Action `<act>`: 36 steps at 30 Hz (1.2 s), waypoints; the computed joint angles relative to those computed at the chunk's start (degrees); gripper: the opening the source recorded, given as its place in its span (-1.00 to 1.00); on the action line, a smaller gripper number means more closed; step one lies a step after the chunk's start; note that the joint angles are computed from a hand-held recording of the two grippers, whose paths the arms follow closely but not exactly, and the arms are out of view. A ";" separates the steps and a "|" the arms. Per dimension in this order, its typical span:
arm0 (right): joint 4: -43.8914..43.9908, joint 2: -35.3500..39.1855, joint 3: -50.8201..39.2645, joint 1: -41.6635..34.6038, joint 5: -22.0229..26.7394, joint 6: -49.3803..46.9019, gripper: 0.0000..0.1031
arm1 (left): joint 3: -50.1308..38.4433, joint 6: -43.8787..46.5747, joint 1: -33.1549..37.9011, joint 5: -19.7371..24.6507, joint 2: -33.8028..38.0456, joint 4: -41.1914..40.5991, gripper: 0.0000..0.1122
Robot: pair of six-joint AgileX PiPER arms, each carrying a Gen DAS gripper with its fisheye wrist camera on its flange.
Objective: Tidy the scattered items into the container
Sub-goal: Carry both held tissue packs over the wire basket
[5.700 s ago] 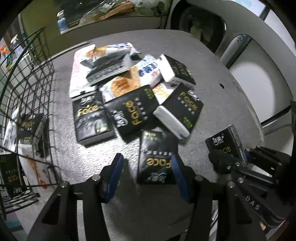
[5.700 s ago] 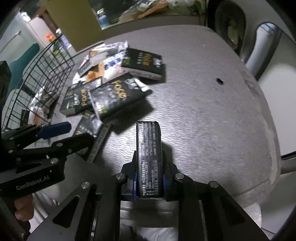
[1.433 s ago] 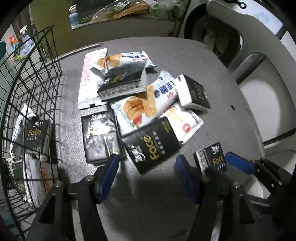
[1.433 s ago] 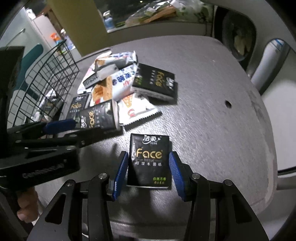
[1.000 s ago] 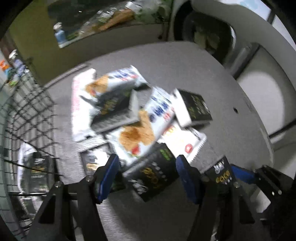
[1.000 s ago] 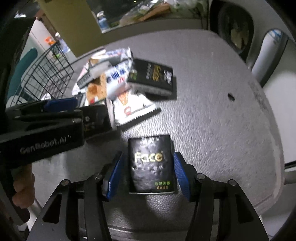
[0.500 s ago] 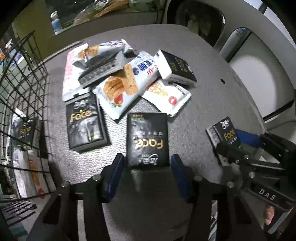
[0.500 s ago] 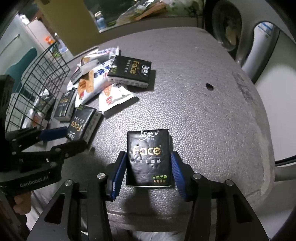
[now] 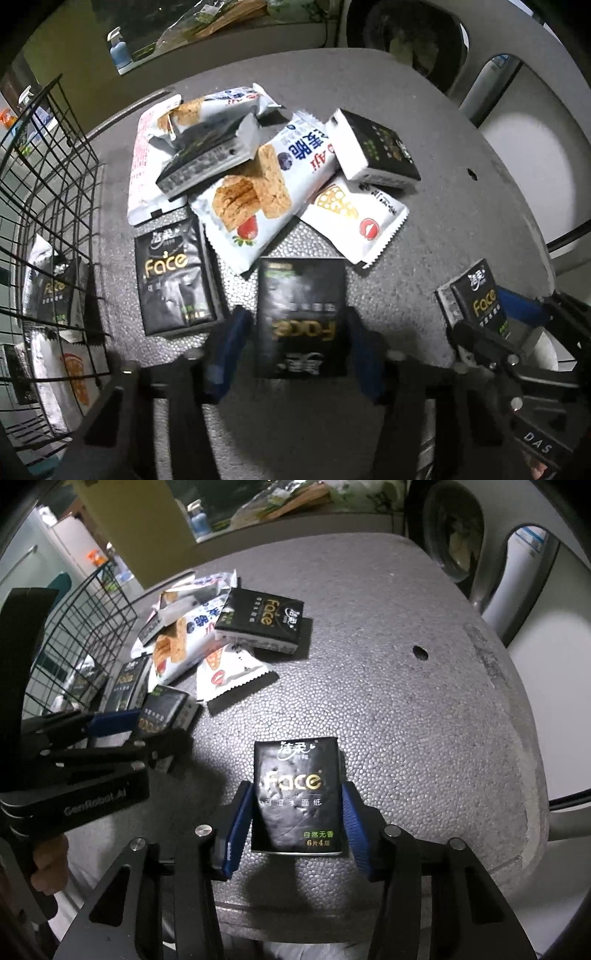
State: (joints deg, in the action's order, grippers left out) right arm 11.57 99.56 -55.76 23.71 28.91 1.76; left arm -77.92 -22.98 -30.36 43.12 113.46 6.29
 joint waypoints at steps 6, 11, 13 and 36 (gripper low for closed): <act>-0.77 -1.77 0.17 0.04 0.57 1.07 -0.08 | 1.16 2.95 1.65 0.02 -1.95 -2.75 -0.08; -0.98 -4.76 -0.36 0.56 2.20 2.02 -0.08 | 3.01 4.27 2.12 0.04 -6.77 -3.92 -0.08; -1.48 -6.63 -0.91 1.29 3.19 3.09 -0.08 | 3.95 4.22 2.16 0.45 -9.92 -3.80 -0.08; -10.92 13.51 -46.86 30.41 20.00 13.86 -0.08 | 16.72 5.78 28.75 12.35 -37.37 -2.94 -0.08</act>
